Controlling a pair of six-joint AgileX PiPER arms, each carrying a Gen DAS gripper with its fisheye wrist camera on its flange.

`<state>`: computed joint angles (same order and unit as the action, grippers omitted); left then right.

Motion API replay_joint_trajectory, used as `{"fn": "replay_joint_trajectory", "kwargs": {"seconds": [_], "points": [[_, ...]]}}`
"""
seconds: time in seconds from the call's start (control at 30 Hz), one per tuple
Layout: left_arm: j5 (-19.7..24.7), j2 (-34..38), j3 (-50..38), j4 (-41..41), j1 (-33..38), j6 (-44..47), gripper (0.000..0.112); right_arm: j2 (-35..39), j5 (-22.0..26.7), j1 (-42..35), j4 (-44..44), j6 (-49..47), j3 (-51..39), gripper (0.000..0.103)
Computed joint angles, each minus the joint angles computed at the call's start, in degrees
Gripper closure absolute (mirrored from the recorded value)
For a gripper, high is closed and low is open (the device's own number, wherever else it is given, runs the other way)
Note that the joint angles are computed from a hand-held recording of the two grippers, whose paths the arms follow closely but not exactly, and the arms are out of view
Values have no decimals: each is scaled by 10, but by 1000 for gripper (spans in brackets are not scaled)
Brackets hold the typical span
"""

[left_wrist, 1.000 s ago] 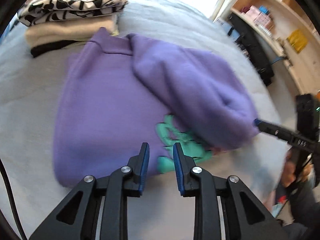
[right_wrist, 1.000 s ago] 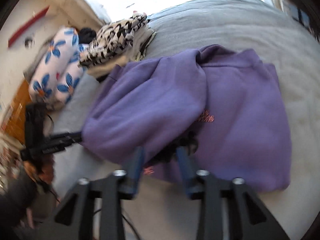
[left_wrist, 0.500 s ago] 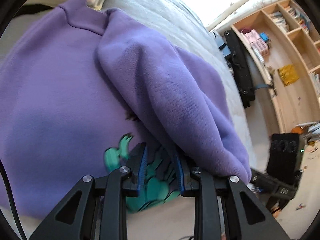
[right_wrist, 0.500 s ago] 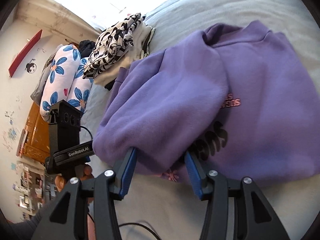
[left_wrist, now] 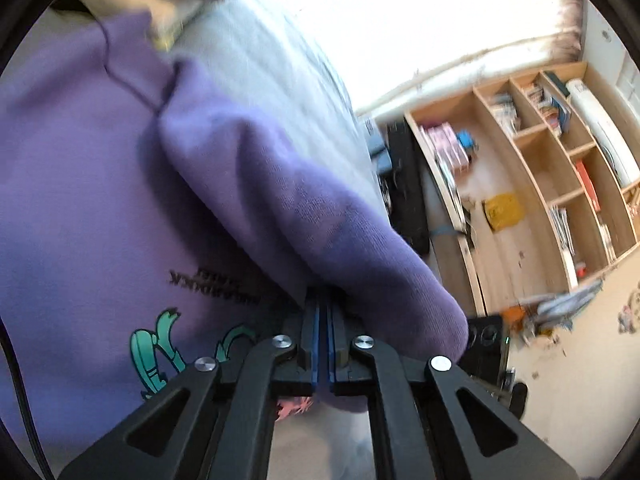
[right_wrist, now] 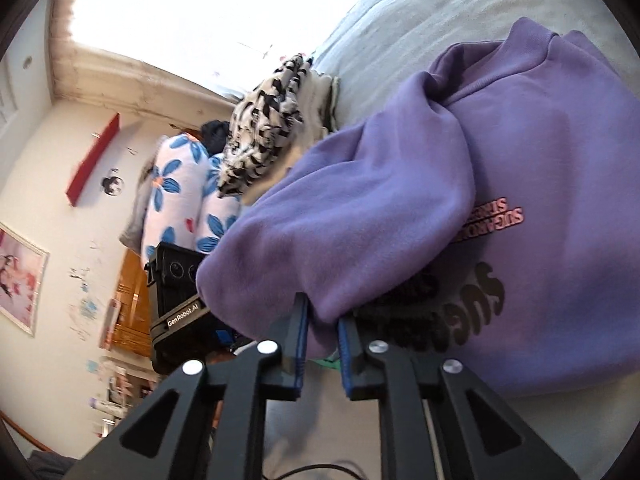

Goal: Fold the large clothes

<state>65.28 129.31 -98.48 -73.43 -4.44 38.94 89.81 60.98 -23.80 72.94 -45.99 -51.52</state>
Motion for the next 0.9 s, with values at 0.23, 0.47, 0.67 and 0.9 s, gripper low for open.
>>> {"fn": "replay_joint_trajectory", "kwargs": {"seconds": [0.23, 0.47, 0.67, 0.9], "points": [[-144, -133, 81, 243, -31, -110, 112, -43, -153, 68, -146, 133, 17, 97], [-117, -91, 103, 271, -8, -136, 112, 10, -109, 9, -88, 107, 51, 94], [-62, -49, 103, 126, 9, -40, 94, 12, -97, -3, -89, 92, 52, 91], [-32, -3, 106, 1, 7, 51, 68, 13, -105, 3, -81, 65, 56, 92]]}}
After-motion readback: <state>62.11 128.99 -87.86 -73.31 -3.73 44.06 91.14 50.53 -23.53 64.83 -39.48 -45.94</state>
